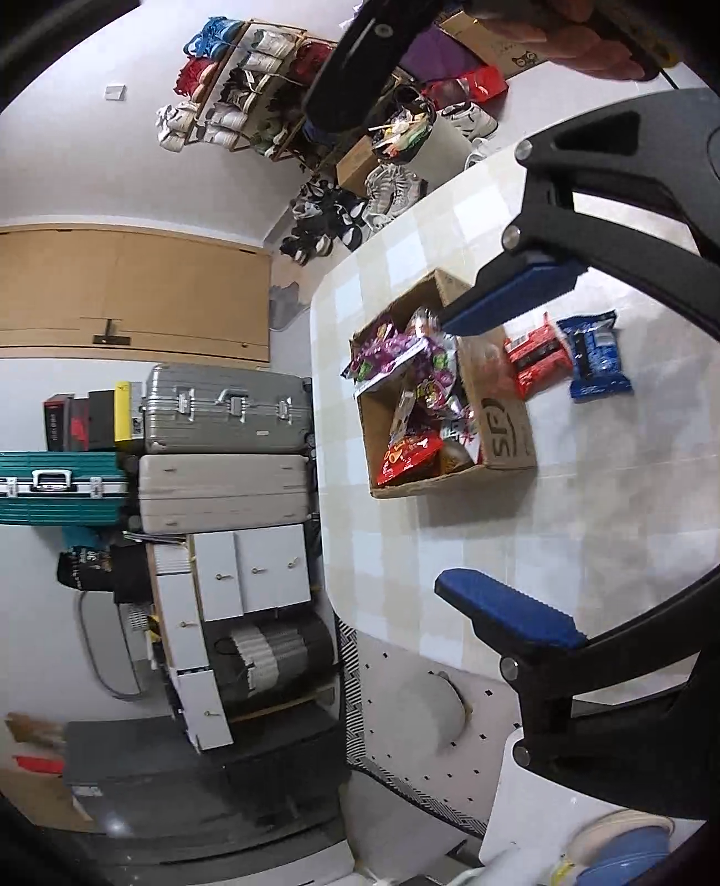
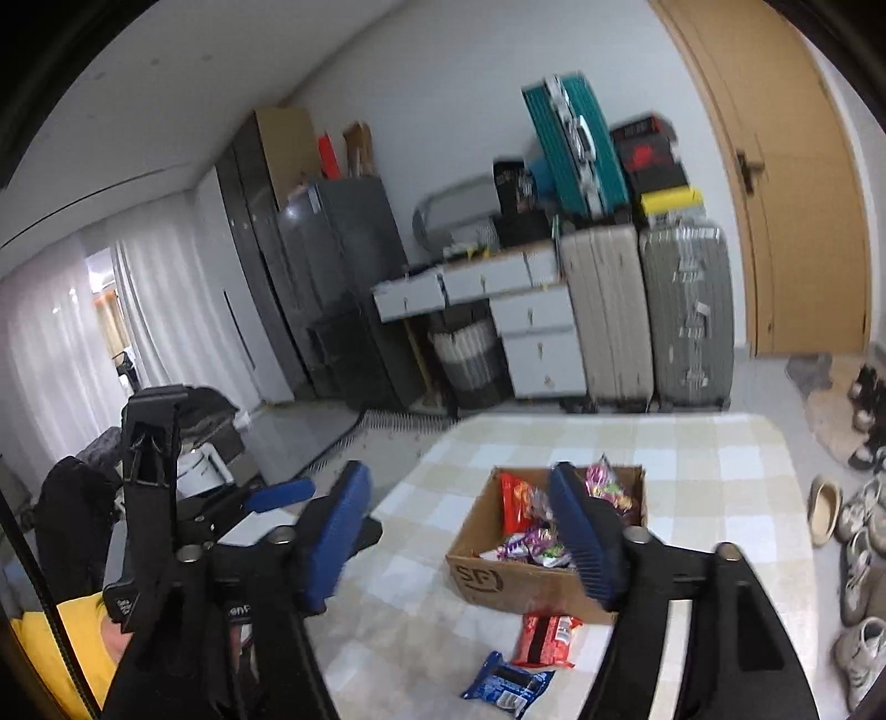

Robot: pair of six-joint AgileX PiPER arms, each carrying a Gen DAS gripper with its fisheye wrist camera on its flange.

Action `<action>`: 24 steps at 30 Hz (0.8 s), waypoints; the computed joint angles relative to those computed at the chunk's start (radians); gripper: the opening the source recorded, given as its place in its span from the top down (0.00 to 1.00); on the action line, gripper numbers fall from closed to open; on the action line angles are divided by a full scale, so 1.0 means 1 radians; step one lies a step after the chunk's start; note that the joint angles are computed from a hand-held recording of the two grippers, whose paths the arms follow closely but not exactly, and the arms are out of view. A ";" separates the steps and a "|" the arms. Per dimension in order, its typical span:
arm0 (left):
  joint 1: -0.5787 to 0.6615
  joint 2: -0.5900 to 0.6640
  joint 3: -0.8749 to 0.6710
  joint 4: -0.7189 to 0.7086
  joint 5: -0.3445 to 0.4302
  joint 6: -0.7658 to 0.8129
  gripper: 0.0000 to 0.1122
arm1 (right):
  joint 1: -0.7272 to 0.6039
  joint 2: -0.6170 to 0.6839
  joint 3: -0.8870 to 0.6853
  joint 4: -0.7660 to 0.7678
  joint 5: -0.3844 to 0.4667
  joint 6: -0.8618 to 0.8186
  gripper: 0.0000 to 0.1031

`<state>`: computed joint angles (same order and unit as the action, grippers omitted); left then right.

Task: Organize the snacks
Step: 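Withdraw both tools and approach the red and blue Oreo packs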

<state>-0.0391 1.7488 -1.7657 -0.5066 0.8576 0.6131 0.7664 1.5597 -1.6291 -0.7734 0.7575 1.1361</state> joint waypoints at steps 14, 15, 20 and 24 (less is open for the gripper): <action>0.164 -0.467 0.603 -0.343 -0.215 0.349 0.09 | 0.402 -0.091 0.243 -0.568 0.322 0.541 0.05; 0.175 -0.473 0.623 -0.371 -0.218 0.378 0.09 | 0.413 -0.095 0.268 -0.595 0.339 0.582 0.05; 0.158 -0.413 0.699 -0.510 -0.305 0.527 0.09 | 0.437 -0.114 0.425 -0.710 0.393 0.769 0.01; 0.116 -0.317 0.748 -0.672 -0.411 0.719 0.09 | 0.400 -0.118 0.546 -0.718 0.362 0.874 0.01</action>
